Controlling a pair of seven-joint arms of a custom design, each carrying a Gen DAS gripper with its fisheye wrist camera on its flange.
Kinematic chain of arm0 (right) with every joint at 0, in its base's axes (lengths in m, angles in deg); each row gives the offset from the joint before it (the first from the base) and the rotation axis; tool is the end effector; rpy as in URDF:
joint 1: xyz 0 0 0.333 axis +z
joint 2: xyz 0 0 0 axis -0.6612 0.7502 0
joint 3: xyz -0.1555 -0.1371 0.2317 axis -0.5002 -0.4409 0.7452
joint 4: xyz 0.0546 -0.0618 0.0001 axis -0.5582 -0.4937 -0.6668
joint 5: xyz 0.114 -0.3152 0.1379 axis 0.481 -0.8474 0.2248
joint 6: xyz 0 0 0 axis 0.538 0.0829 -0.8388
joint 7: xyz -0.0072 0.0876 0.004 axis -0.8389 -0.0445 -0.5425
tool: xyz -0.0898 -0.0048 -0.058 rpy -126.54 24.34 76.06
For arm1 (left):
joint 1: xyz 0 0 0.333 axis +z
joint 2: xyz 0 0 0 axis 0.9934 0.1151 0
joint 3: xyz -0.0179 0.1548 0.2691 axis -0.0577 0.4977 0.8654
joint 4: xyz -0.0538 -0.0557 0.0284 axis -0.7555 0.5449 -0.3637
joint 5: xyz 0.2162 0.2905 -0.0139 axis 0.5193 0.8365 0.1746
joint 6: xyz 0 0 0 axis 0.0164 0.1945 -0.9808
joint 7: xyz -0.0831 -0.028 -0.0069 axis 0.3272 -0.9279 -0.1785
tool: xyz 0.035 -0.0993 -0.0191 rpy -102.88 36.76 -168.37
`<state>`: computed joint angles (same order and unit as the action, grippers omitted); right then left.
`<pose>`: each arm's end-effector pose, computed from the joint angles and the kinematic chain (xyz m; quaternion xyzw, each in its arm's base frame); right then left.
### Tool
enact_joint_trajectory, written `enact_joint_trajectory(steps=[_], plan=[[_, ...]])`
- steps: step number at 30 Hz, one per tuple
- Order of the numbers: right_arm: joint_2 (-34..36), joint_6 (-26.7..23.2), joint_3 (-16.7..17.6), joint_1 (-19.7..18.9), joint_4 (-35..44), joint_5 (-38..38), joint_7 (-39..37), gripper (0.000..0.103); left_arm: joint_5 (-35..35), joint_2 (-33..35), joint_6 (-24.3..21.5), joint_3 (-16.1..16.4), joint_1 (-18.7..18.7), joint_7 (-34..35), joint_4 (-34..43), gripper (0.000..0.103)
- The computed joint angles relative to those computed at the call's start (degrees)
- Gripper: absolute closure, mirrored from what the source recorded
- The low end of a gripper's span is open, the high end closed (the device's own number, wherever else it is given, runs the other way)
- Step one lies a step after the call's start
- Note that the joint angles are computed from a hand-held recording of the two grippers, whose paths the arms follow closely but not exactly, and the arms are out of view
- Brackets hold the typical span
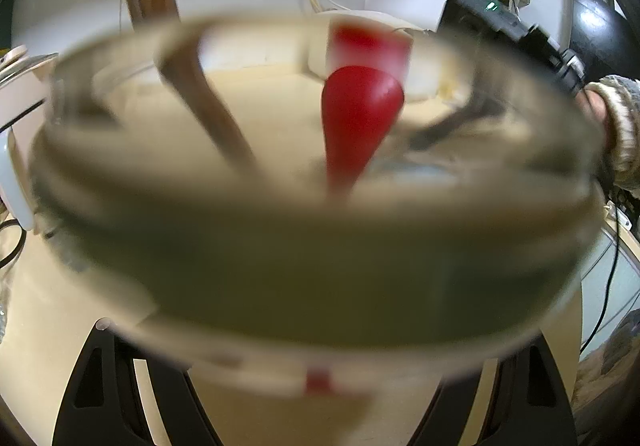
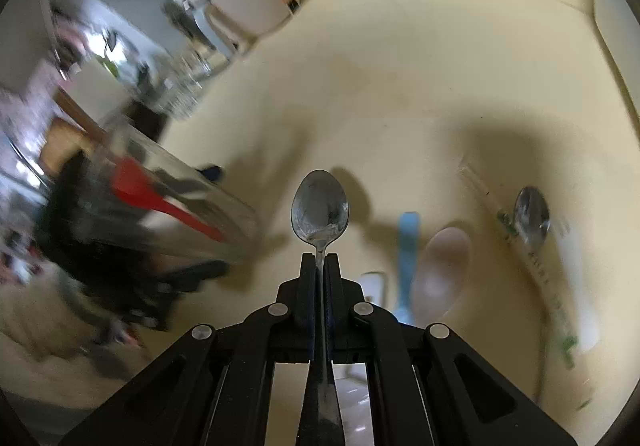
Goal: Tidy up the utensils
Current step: 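Carry the steel spoon into the glass and open the right gripper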
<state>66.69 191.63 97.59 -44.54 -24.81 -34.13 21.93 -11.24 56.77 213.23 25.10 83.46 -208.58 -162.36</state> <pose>0.6521 0.0570 0.3781 -0.7356 0.5920 0.0999 0.3137 0.6186 -0.1614 0.3362 -0.3602 0.8243 -0.4171 0.1297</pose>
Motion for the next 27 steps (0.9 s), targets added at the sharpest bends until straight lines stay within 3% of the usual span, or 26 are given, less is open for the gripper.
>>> enact_joint_trajectory(steps=[7, 13, 20, 27], plan=[[-8.81, -0.73, -0.59, -0.11, -5.62, 5.19, -3.52, 0.099, 1.52, 0.24, 1.22, -0.43, -1.02, -1.59, 0.57, 0.019], [-14.29, -3.71, -3.16, 3.62, -4.62, -0.07, -5.18, 0.099, 2.01, 0.51, 1.61, -1.07, -0.81, -2.01, 0.77, 0.018], [-11.87, -12.68, -3.96, 7.25, 5.76, -12.46, -4.19, 0.099, 1.44, 0.70, 2.13, -1.45, -0.73, -1.51, 0.86, 0.019], [-1.28, -25.47, -2.38, 11.51, 24.55, -26.96, -2.38, 0.099, 1.77, 0.78, 2.17, -1.55, -0.70, -1.82, 0.99, 0.018]])
